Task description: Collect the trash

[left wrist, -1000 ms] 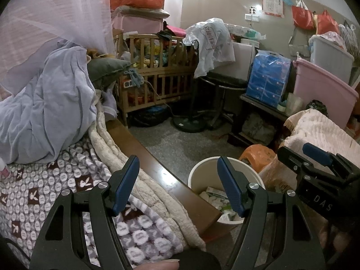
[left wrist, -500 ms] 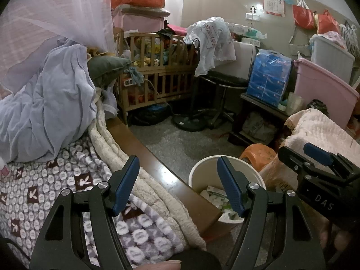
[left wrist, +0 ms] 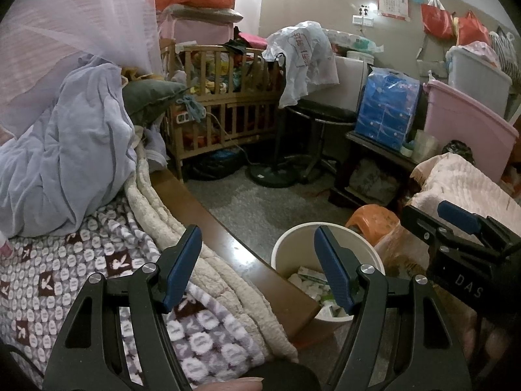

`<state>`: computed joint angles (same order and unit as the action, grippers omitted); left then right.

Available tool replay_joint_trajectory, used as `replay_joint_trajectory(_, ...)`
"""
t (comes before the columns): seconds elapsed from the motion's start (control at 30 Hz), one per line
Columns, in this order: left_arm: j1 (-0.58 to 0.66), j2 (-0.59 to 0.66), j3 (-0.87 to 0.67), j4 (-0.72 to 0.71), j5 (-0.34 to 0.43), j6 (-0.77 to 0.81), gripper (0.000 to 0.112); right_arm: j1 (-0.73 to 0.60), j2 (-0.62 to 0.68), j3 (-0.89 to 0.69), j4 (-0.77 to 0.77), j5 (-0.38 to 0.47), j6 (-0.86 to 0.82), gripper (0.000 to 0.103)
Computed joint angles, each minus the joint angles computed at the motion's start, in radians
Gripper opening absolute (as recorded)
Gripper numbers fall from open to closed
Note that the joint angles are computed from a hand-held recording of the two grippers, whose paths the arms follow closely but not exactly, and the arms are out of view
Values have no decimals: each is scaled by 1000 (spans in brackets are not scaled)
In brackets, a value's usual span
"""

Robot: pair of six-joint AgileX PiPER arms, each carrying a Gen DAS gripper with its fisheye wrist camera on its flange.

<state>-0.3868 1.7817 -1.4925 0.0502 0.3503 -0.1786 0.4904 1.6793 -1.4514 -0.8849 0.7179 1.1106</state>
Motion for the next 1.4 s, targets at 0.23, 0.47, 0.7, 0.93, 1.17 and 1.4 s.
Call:
replay_joint_trajectory(0.23,1,1,-3,-2,3,3,71,-2,2,-7,11,4,-11,68)
replay_joint_trajectory(0.47,13,3,4,-46,-4,45,71,-19,6,1,21,-13,-22,68)
replay_joint_trajectory(0.7,18,14,5,-69,-1,66,71,-31,9,-1,41,-21,-47,68)
replay_joint_trajectory(0.93,23,16,2,-90,5,87,71,-31,11,-5,42,-19,-47,68)
replay_joint_trajectory(1.17,22,17,-1,-88,7,87,71,-41,7,7,47,-31,-50,68)
replay_joint_trajectory(1.4,19,21,0,-86,5,85,71,-48,8,8,53,-34,-58,68)
